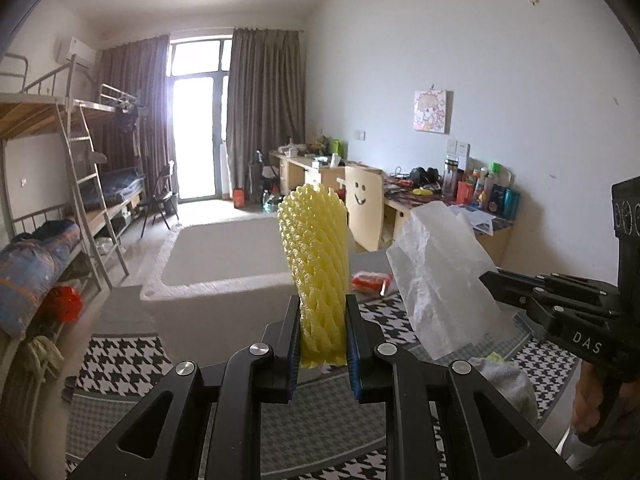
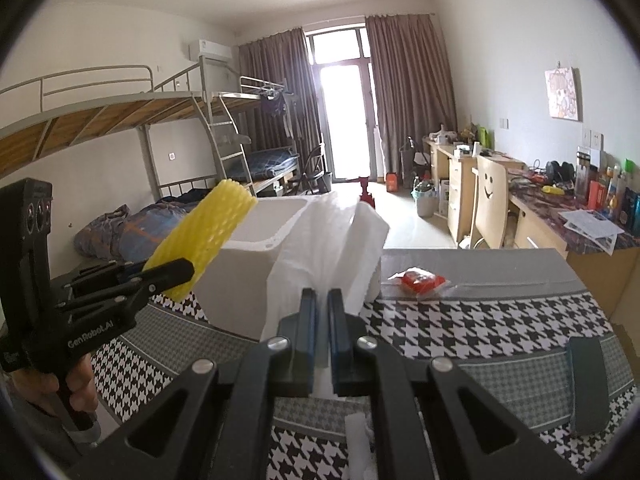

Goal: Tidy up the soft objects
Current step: 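Carry the yellow sleeve and the tissue with both tools over the white foam box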

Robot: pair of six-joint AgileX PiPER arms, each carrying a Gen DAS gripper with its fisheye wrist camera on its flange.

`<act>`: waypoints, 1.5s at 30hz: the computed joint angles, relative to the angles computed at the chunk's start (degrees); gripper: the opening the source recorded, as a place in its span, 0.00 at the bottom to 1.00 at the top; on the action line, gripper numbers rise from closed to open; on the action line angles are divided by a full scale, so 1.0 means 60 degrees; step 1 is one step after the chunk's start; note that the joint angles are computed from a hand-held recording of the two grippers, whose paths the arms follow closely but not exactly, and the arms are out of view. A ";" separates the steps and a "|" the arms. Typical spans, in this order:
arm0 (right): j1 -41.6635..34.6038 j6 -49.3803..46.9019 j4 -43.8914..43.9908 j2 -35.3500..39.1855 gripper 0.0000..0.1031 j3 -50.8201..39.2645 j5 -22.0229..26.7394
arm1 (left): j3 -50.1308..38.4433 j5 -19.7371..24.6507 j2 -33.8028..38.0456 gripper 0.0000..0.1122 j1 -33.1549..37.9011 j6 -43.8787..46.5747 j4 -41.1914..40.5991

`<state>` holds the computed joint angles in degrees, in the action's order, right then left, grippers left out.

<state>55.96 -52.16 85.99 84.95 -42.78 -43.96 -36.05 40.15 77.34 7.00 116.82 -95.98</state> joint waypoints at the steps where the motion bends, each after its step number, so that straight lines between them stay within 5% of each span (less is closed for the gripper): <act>1: -0.0014 -0.0091 0.0051 0.0038 0.08 -0.0069 -0.0026 | -0.0060 -0.0036 0.0000 0.18 -0.0021 0.0002 -0.0029; 11: -0.0461 -0.1039 0.0327 0.0219 0.08 -0.0847 0.0157 | -0.1055 -0.0258 0.0439 0.18 -0.0188 -0.0880 0.0371; 36: -0.1383 -0.3517 0.1235 0.1044 0.08 -0.2968 0.1212 | -0.2788 -0.2262 0.1674 0.18 -0.0973 -0.1428 -0.0244; 45: -0.1574 -0.4209 0.1636 0.1300 0.08 -0.3435 0.1397 | -0.3616 -0.2707 0.2383 0.18 -0.1213 -0.2685 0.0810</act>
<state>46.52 -77.41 95.81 92.75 -63.39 -35.58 -57.74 23.91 91.64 -0.27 100.70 -91.12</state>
